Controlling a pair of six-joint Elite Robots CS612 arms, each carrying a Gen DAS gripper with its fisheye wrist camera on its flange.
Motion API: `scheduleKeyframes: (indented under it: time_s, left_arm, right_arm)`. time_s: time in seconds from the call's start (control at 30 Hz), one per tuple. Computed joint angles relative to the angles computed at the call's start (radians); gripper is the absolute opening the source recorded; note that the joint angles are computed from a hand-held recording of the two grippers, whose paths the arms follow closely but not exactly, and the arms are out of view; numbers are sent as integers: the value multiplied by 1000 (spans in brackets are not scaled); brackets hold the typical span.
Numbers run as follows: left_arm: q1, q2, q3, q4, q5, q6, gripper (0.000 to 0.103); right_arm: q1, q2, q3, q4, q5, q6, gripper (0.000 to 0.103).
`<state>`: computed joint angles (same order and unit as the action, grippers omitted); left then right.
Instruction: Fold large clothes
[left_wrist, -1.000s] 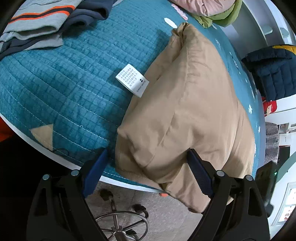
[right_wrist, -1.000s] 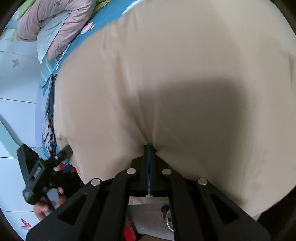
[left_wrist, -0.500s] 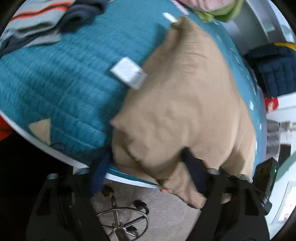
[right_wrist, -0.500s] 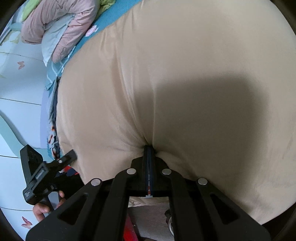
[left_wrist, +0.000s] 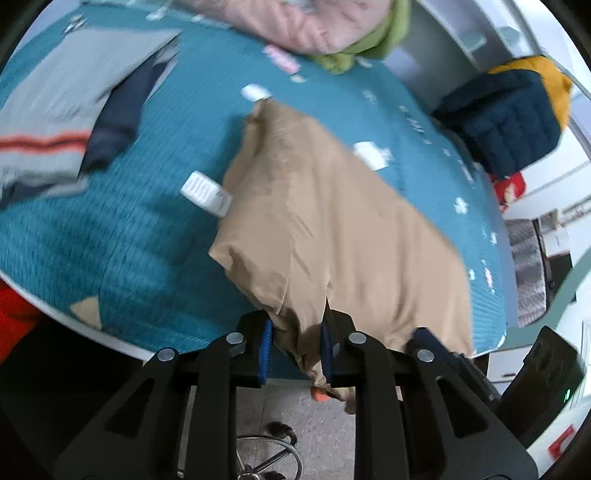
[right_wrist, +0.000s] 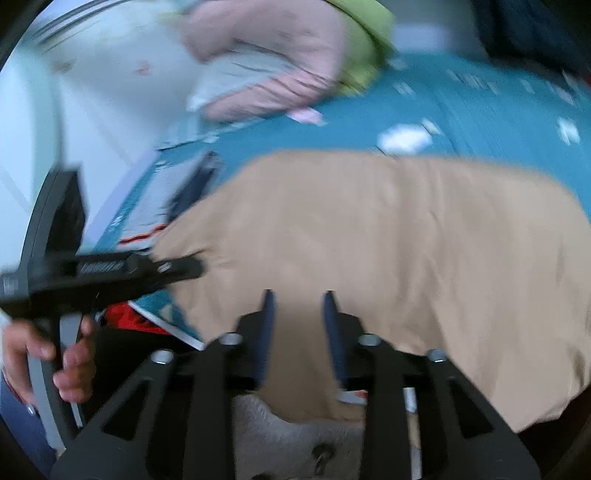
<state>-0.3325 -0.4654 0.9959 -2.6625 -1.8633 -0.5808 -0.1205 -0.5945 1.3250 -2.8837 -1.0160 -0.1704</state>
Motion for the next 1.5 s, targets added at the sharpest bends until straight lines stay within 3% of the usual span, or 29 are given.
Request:
scheduleKeyframes:
  time_s: [0.13,0.4,0.53,0.57,0.6,0.67,0.7,0.77,0.9,0.93,0.97,1.0,1.07,1.13,1.17,1.37,1.5]
  left_arm:
    - [-7,-4,-23,2,-25,34,19]
    - [-24,6,-74,48,-24,44,19]
    - [-17,14,-87,57,-59,38,19]
    - [-16,14,-86,57,-63,37,19]
    - [-15,17,-89,58,-75,37,19]
    - [-11,21,-92,48,-92,21,20]
    - [-10,21,-90,41,-97,13,25]
    - [-5,22,-89,17,-140,-8,33]
    - [7,10,-43,-182,-242,-42,47]
    - [8,1,-22,-243,-236,-50,51]
    - [6,-9,0,-284,-210,-57,65]
    - [1,-25,25,-311,-154,-55,71]
    - [-12,-50,51,-269,-20,-15,71]
    - [-28,-51,33,-140,102,14,71]
    - [-32,-44,17,-92,120,16,71]
    - [-76,60,-143,115,111,87,70]
    - [-114,115,-239,157,65,152,70]
  right_arm:
    - [13,-9,21,-34,47,-66,44]
    - [47,25,-29,-51,-44,-79,49]
    - [47,47,-60,-60,-39,-26,48]
    - [46,51,-64,-69,-29,-13,44]
    - [44,57,-75,-61,-17,-8,28]
    - [43,62,-89,-31,-3,10,19]
    - [41,61,-88,-32,2,22,15]
    - [29,60,-84,-41,39,79,13]
    - [-10,58,-83,-59,145,234,12]
    - [-23,57,-79,-69,175,280,11]
    - [-35,57,-74,-83,205,328,12]
    - [-43,54,-66,-100,225,364,11]
    - [-69,52,-51,-152,279,473,11]
    - [-91,51,-37,-211,314,576,12]
    - [-104,52,-29,-249,329,640,12]
    - [-172,53,29,-473,335,977,12]
    - [-202,33,85,-510,265,1019,13]
